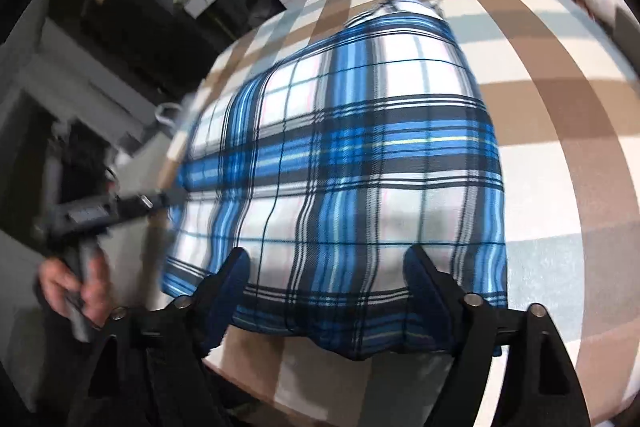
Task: Fold large clothes
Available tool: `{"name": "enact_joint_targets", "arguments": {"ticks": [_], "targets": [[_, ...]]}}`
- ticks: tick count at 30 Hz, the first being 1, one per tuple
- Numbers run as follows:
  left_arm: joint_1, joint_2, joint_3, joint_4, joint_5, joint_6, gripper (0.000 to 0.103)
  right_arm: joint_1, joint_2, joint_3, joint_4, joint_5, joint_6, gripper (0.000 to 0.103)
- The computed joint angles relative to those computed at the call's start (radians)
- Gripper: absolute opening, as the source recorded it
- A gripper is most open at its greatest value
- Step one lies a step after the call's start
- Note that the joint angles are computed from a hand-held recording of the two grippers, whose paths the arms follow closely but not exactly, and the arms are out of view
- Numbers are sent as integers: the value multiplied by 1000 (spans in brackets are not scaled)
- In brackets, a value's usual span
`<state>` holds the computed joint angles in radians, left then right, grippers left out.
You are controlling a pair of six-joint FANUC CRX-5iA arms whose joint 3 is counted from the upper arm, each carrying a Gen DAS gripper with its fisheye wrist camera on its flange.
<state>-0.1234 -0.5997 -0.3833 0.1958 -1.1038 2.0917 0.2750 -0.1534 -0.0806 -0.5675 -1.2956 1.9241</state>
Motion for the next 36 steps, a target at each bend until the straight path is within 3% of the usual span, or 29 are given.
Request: {"name": "enact_joint_targets", "arguments": {"ticks": [2,4,6,7,11,14,16,18,22,25,26,31,36], "targets": [[-42,31,68,-32,21,-3,6,23,-3,-8,27,22,-10,89],[-79,73,108,-51,54,-15,18,21,0,-6,23,25,-15,89],[-92,118,116,-35,92,-52,61,-15,6,2,-16,1,-3,88],[-94,146,107,-14,129,-67,63,-41,11,6,-41,-15,4,86],[-44,202,18,78,164,-118,62,-113,17,19,-103,-57,-5,67],[-53,194,0,9,155,-61,46,-167,37,38,-150,-93,-9,46],[-48,192,14,5,128,-53,46,-181,37,41,-159,-97,-12,29],[-44,175,3,5,130,-57,46,-178,27,50,-162,-92,12,23],[-45,155,-17,4,133,-92,46,-70,14,93,-38,-7,15,22],[-64,160,-4,-31,123,-91,46,19,81,185,63,15,-30,22],[-80,183,14,-50,127,-72,46,79,101,198,158,65,-67,22],[-84,180,20,-68,112,-62,46,204,266,279,373,8,-149,21],[-92,186,31,-86,104,-35,46,209,292,260,387,23,-151,21]]}}
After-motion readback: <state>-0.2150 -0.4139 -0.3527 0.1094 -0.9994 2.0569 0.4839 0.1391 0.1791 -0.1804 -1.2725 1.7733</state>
